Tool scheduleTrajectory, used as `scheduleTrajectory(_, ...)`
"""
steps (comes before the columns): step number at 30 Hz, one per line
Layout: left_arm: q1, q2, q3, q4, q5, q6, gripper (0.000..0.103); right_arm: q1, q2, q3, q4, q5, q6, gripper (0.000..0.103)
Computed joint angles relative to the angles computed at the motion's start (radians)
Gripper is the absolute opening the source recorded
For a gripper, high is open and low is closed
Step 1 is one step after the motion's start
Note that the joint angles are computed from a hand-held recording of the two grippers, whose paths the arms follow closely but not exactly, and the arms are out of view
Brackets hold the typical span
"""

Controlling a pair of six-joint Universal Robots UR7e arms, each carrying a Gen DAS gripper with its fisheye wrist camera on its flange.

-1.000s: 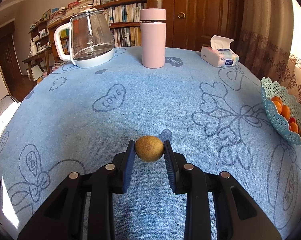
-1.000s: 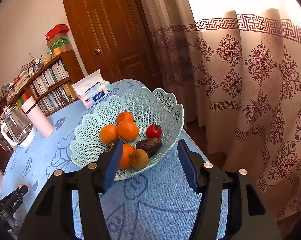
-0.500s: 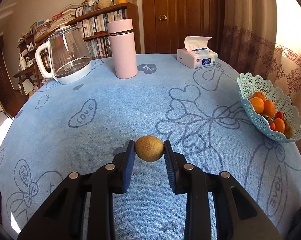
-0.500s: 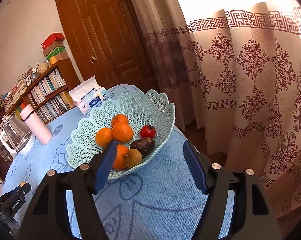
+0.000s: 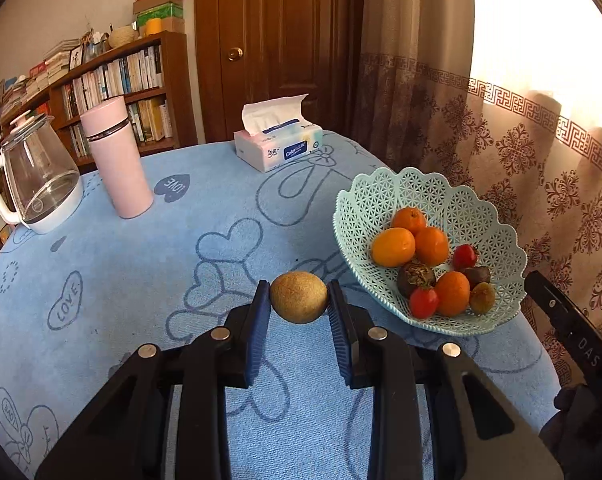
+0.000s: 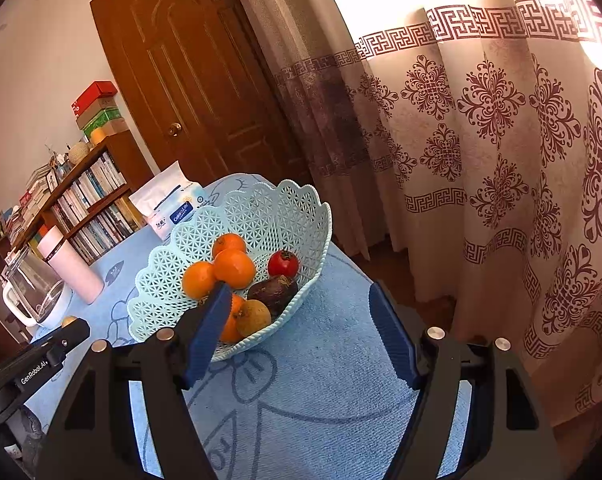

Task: Organize fruits
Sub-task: 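Carry the kiwi into the basket and open the left gripper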

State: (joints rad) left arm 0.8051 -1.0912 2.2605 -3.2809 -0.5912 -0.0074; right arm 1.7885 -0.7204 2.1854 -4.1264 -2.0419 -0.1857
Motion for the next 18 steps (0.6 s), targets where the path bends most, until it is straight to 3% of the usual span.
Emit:
scheduleTrajectory(9,0.034,0.088,-0.107,0.009,-0.137,0.076,0.029,-0.004,-0.001,0.001,0.0,0.004,0.009,0.073)
scheduleTrajectory(18,0.074,0.141,-0.155,0.03,-0.177,0.117,0.029,-0.009,-0.004,0.001,0.014,0.01,0.02,0.073)
